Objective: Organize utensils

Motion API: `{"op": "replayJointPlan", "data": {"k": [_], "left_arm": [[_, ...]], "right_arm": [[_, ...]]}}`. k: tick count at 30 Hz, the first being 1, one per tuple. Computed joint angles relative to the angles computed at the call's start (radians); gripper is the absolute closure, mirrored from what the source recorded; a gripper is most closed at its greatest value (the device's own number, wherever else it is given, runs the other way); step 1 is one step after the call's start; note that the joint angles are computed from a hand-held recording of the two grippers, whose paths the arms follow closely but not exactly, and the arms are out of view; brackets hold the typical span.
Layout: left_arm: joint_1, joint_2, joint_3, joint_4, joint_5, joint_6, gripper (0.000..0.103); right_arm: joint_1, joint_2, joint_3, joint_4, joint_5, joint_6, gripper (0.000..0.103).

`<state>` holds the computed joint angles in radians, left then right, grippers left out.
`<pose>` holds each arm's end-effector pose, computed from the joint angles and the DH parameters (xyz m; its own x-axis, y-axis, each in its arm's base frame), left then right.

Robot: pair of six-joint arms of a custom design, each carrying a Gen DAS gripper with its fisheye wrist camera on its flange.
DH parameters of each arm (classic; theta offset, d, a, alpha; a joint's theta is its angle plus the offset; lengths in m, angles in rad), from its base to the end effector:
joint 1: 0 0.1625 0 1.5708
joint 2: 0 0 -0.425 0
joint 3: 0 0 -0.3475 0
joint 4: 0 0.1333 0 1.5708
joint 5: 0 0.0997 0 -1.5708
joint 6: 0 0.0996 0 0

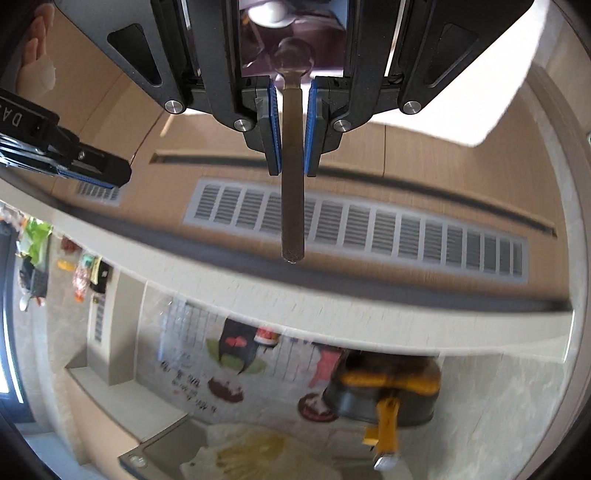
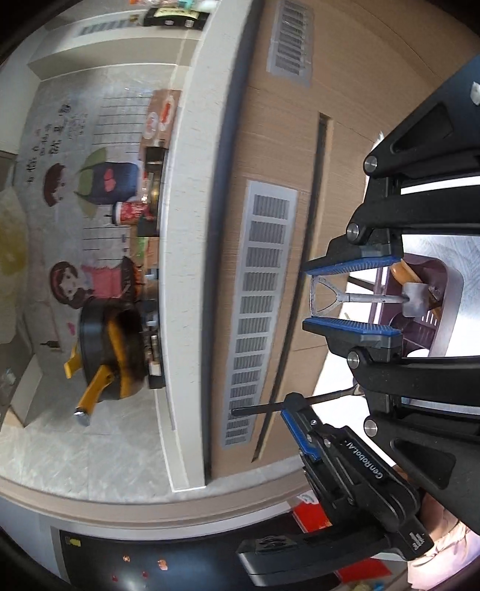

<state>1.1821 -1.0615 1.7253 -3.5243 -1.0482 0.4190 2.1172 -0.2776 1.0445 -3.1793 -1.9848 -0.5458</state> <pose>-0.0548 -0.6167 0.3913 -0.8558 -0.0009 -0.5174 0.4962 0.2814 -0.8213 0.4919 -0.6294 0.0514 -0.6221 -0.4830 0.6162 -0.7829 0.3727 -0.4982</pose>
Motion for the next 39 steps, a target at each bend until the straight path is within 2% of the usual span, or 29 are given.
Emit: {"op": "replayJointPlan", "data": {"k": [3, 4, 6, 8, 10, 12, 15, 16, 18, 21, 25, 27, 29, 30, 31, 33, 34, 35, 37, 39], "left_arm": [[0.02, 0.004, 0.011, 0.044, 0.01, -0.045, 0.09], [0.024, 0.001, 0.022, 0.053, 0.012, -0.06, 0.088], [0.025, -0.007, 0.044, 0.077, 0.022, -0.089, 0.078], [0.024, -0.018, 0.076, 0.081, 0.035, -0.115, 0.058], [0.018, -0.04, 0.119, 0.075, 0.048, -0.132, 0.057], [0.005, -0.074, 0.17, 0.075, 0.069, -0.148, 0.056], [-0.024, -0.142, 0.255, 0.099, 0.112, -0.186, 0.049], [-0.035, -0.161, 0.284, 0.094, 0.13, -0.192, 0.043], [-0.068, -0.202, 0.356, 0.052, 0.168, -0.181, 0.04], [-0.135, -0.255, 0.468, -0.028, 0.253, -0.147, 0.034], [-0.223, -0.327, 0.599, -0.067, 0.365, -0.149, 0.025], [-0.271, -0.352, 0.667, -0.075, 0.442, -0.161, 0.02], [-0.314, -0.37, 0.727, -0.079, 0.507, -0.167, 0.017], [-0.329, -0.375, 0.743, -0.073, 0.53, -0.176, 0.017], [-0.348, -0.392, 0.769, -0.057, 0.553, -0.198, 0.014], [-0.372, -0.411, 0.801, -0.045, 0.578, -0.225, 0.01], [-0.384, -0.416, 0.815, -0.051, 0.591, -0.233, 0.008], [-0.394, -0.419, 0.829, -0.061, 0.601, -0.234, 0.006], [-0.413, -0.418, 0.85, -0.074, 0.62, -0.242, 0.005], [-0.422, -0.424, 0.856, -0.049, 0.626, -0.262, 0.005]], "right_arm": [[-0.014, 0.023, -0.014, 0.027, -0.019, 0.009, 0.082], [-0.022, 0.021, -0.011, 0.066, -0.013, 0.028, 0.081], [-0.034, 0.016, -0.018, 0.171, -0.012, 0.072, 0.077], [-0.047, 0.009, 0.0, 0.213, 0.004, 0.114, 0.06], [-0.058, -0.006, 0.051, 0.21, 0.022, 0.148, 0.056], [-0.061, -0.021, 0.114, 0.172, 0.007, 0.157, 0.056], [-0.051, -0.048, 0.221, 0.086, -0.03, 0.164, 0.056], [-0.048, -0.058, 0.255, 0.058, -0.031, 0.177, 0.055], [-0.04, -0.086, 0.347, -0.028, -0.028, 0.19, 0.051], [-0.006, -0.108, 0.47, -0.221, -0.078, 0.169, 0.043], [0.04, -0.133, 0.593, -0.436, -0.122, 0.145, 0.007], [0.045, -0.147, 0.672, -0.564, -0.082, 0.126, 0.0], [0.028, -0.169, 0.763, -0.667, 0.017, 0.104, 0.0], [0.023, -0.173, 0.793, -0.703, 0.037, 0.107, 0.0], [0.026, -0.172, 0.81, -0.732, 0.018, 0.12, 0.0], [0.053, -0.151, 0.806, -0.761, -0.105, 0.116, 0.0], [0.07, -0.133, 0.795, -0.777, -0.183, 0.094, 0.0], [0.081, -0.122, 0.786, -0.789, -0.231, 0.077, 0.0], [0.101, -0.098, 0.773, -0.825, -0.311, 0.047, 0.0], [0.11, -0.092, 0.781, -0.858, -0.339, 0.03, 0.0]]}}
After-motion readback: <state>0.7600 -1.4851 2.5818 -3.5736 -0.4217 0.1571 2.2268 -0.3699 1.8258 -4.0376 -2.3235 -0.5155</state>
